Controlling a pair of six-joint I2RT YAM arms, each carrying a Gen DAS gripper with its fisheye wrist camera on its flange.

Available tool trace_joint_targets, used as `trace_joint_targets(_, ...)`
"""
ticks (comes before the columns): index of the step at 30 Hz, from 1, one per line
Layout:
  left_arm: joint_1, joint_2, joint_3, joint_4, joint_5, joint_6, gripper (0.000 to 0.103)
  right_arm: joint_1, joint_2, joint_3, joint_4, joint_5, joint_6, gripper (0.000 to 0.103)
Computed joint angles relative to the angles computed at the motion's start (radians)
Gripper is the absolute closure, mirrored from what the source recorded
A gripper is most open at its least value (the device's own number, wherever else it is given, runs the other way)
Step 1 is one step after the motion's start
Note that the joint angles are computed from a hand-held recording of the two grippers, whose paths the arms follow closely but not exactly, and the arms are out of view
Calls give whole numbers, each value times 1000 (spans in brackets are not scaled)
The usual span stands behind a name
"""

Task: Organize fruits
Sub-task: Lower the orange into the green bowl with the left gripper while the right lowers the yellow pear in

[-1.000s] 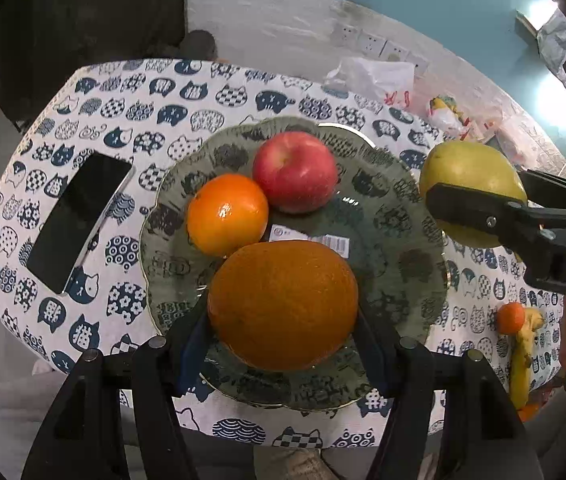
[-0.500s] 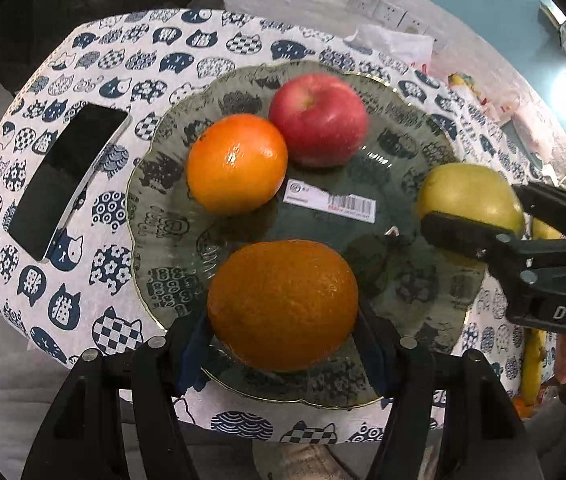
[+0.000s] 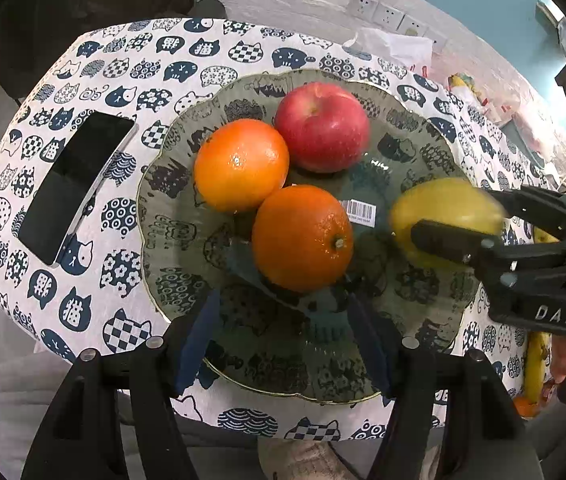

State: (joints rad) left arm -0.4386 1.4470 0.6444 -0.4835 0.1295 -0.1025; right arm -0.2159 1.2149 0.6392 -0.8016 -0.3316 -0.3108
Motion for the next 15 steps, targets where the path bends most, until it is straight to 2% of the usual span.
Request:
trace_joint_targets(3, -4, -6, -2, -4, -6, -2, 35, -23, 7, 5, -24, -46, -8, 29)
trace_joint_targets(8, -20, -26, -1, -13, -10, -12, 35, -12, -13, -7, -21, -29, -23, 31)
trace_joint_targets(15, -57, -59, 3, -29, -42, -19, 35, -62, -41, 12, -65, -59, -40, 30)
